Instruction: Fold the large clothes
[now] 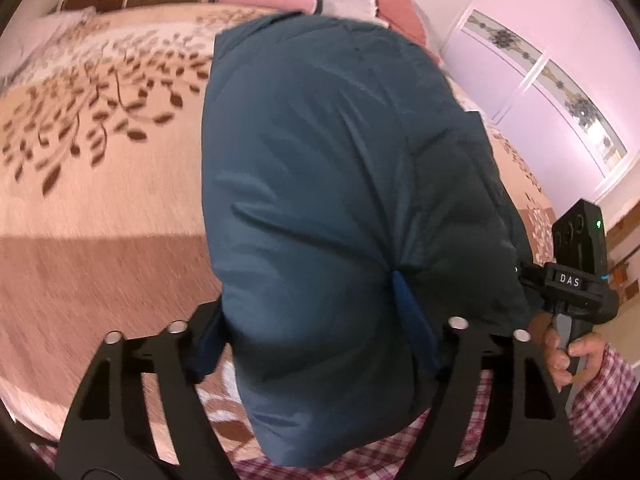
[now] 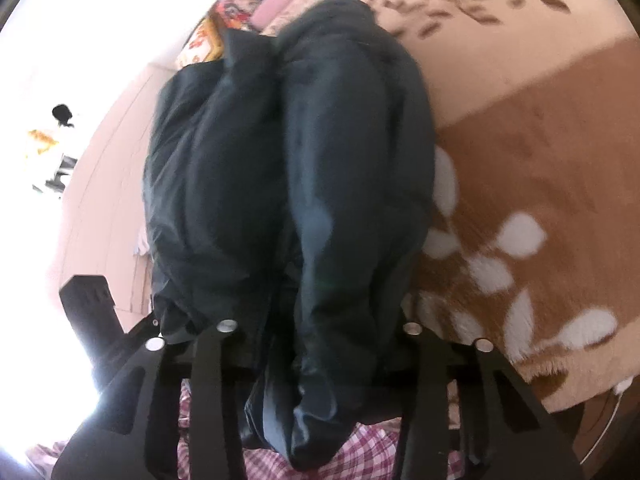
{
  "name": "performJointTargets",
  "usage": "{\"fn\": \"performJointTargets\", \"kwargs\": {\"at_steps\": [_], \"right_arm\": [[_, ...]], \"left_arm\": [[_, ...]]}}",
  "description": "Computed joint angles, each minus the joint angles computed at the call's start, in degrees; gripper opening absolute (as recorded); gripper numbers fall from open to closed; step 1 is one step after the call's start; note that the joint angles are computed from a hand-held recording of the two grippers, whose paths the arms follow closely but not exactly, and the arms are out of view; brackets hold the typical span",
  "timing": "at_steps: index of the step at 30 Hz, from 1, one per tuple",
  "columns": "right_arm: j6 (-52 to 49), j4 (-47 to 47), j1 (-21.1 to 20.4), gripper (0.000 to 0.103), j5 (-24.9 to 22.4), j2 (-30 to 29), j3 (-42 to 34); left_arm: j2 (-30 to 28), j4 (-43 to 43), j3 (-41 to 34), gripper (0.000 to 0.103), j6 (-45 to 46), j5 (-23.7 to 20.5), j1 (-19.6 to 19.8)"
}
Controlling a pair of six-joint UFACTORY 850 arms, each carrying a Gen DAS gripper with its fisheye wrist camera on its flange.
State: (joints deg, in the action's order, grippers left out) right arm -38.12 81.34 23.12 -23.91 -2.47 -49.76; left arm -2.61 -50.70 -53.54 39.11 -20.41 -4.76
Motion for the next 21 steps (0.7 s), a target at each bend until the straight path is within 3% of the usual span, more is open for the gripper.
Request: {"fn": "performJointTargets", "kwargs": {"at_steps": [4,9,21], "right_arm": [[2.37,-5.29,3.57,0.033,5.42,-0.78,-2.66],[11.26,-17.34,7.08,0.032,9.54,-5.32,-9.64],[29.18,-41.83,10.95,0.032,2.59,-23.66,-33.77]], "left_arm": [[1.07,1.13,0.07,0.062,3.27,4.19,0.45],[0.69,-2.78,-1.07,0.060,9.46,5.19,4.51],[-2.96,-5.28,-4.40,0.060,13.84,2.59,16.41]]}}
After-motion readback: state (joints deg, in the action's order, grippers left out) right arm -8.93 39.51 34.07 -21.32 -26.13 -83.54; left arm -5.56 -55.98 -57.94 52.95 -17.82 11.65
